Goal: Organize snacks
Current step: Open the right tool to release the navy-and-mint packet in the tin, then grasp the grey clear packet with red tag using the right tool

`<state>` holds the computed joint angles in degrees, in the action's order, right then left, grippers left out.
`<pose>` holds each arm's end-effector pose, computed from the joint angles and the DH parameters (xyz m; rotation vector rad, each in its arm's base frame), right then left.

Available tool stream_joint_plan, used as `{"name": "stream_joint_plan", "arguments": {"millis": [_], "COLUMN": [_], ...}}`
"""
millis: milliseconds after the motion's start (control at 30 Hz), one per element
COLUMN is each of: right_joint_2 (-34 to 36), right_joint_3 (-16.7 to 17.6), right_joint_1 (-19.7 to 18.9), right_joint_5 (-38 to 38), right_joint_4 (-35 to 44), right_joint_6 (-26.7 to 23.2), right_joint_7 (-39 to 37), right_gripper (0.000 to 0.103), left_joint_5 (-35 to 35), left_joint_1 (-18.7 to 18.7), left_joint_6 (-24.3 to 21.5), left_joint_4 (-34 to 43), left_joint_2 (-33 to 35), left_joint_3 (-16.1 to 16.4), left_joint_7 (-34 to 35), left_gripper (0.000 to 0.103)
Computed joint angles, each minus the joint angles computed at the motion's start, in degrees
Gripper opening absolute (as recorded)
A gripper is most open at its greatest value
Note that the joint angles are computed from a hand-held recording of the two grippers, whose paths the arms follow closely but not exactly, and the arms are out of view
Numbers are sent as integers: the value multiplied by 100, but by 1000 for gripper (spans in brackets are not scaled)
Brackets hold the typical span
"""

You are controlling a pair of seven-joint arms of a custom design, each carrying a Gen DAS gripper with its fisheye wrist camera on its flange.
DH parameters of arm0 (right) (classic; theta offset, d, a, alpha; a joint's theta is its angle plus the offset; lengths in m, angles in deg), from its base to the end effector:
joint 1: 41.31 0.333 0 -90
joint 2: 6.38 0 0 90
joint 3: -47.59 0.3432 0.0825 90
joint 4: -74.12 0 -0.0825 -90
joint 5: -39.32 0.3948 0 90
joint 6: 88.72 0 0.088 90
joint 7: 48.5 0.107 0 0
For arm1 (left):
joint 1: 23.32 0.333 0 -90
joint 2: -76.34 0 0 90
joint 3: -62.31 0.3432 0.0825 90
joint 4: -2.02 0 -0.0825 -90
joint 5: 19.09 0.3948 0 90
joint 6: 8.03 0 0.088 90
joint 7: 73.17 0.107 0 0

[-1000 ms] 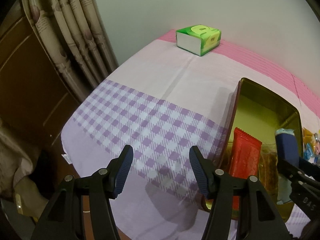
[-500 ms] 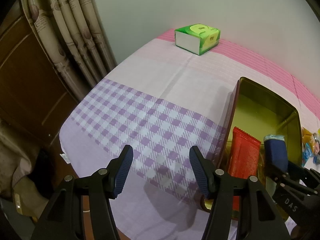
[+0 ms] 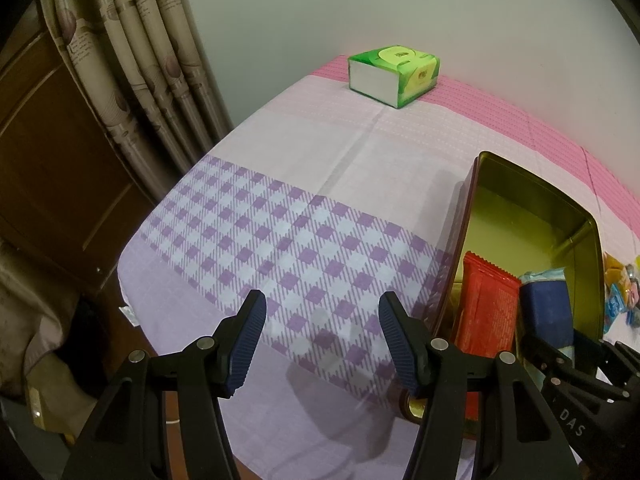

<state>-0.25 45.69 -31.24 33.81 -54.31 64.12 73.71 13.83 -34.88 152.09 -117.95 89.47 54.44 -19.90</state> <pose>0.5686 0.0847 0.3731 -1.6537 2.3398 -0.2728 0.5821 -0.2282 0.3803 -1.7197 2.0670 -0.4946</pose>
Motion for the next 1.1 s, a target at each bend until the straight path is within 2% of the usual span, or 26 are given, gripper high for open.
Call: {"name": "stream_joint_plan", "arguments": {"millis": [67,200,467,667,867,1100], "right_joint_2": [-11,-99,-391,-819,-1428,-1963], "right_joint_3": [4,14,46,114,212,236], "right_joint_1": [1,4,-41,-230,-727,-1779], "right_joint_5": [7,19,-381,-640,-1097,-1696], "right_joint_4": [-9,-69,-233,-612,-1256,-1839], "right_joint_6": [14,88,243,450,616,596], "right_joint_7": [-17,-6,142,202,487,683], "right_gripper": [48,60,62,62,62,62], "left_joint_5": [1,-3,84,159,259,322], "left_joint_1": [1,0,-19,-20,-36,-36], "left_joint_6": [5,-1,11,52,52,58], "left_joint_4": [-5,-9,-6,-9,-16,-13], "left_joint_2": [-2,-7,7,3,-20,-22], "left_joint_3": [3,4,21,32,57,39], "left_joint_7": [-2,-11,-55,-67,-109,-30], "left_gripper": [60,60,64,64,64,64]}}
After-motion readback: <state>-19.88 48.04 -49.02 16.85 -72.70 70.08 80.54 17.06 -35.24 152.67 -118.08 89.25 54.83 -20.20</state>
